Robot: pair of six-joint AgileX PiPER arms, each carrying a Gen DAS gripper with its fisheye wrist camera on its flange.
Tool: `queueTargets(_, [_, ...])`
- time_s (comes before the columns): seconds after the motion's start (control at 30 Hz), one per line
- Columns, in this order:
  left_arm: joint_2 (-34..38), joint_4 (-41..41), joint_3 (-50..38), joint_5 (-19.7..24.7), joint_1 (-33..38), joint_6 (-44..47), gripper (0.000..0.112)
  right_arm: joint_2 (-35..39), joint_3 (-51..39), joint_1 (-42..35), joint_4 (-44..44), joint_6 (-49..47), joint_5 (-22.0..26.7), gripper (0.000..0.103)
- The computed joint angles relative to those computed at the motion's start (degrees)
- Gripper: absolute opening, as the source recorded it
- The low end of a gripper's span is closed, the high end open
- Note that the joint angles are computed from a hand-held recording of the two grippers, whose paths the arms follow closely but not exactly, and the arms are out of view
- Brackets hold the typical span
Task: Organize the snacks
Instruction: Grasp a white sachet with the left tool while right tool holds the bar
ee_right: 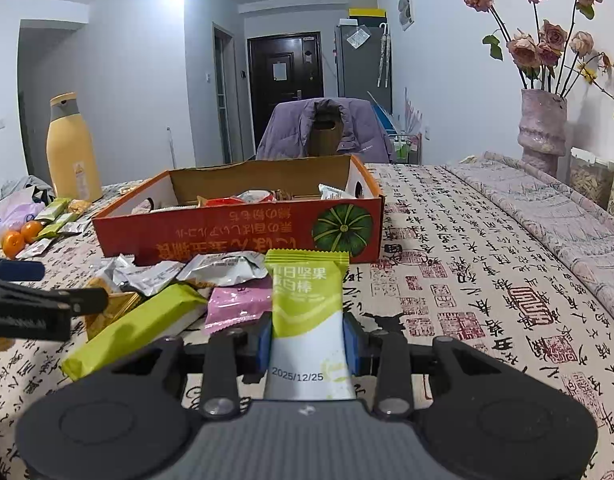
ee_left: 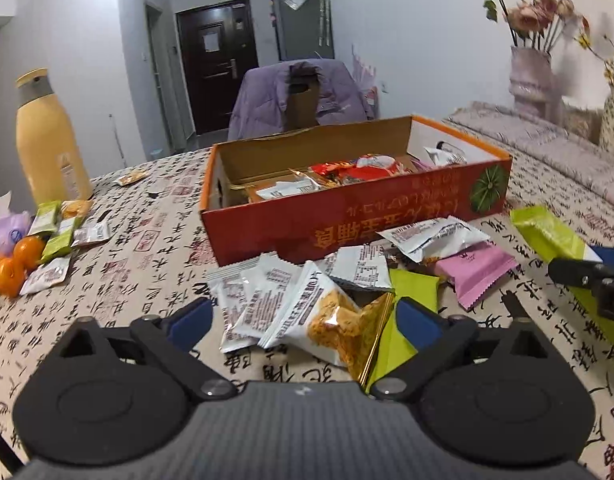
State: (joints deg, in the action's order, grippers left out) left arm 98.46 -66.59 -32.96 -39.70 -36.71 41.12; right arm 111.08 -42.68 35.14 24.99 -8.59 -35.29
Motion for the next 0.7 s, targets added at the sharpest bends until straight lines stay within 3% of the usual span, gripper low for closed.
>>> queueTargets(0.07, [0.73,1.12,-0.92,1.7,1.21,-0.08,0.085,0.46,-0.46,-0.34,-0.68,0.58,0.27,0.034])
queueTargets(0.2, [1.69,5.67,-1.3,4.18,2.73,-2.85,0.079,1.05,-0.89,-0.82,-2.19,1.65,0.31,0.034])
queueTargets(0.27, [2.18,6.88,-1.55,5.0,3.08,-3.07,0.066,1.29,-1.04,-1.09,-3.16,2.46,0.28,0.034])
queueTargets(0.37, [1.8,9.0,-1.04,5.25,3.32,-4.0,0.054,1.57,-1.14,-1.56,-5.03,4.14,0.47,0.034])
queueTargets(0.7, [-1.56,10.84,1.3,3.84,3.18,-6.16,0.047,1.91,-1.59,-2.2,-7.49,6.11,0.43,0.034])
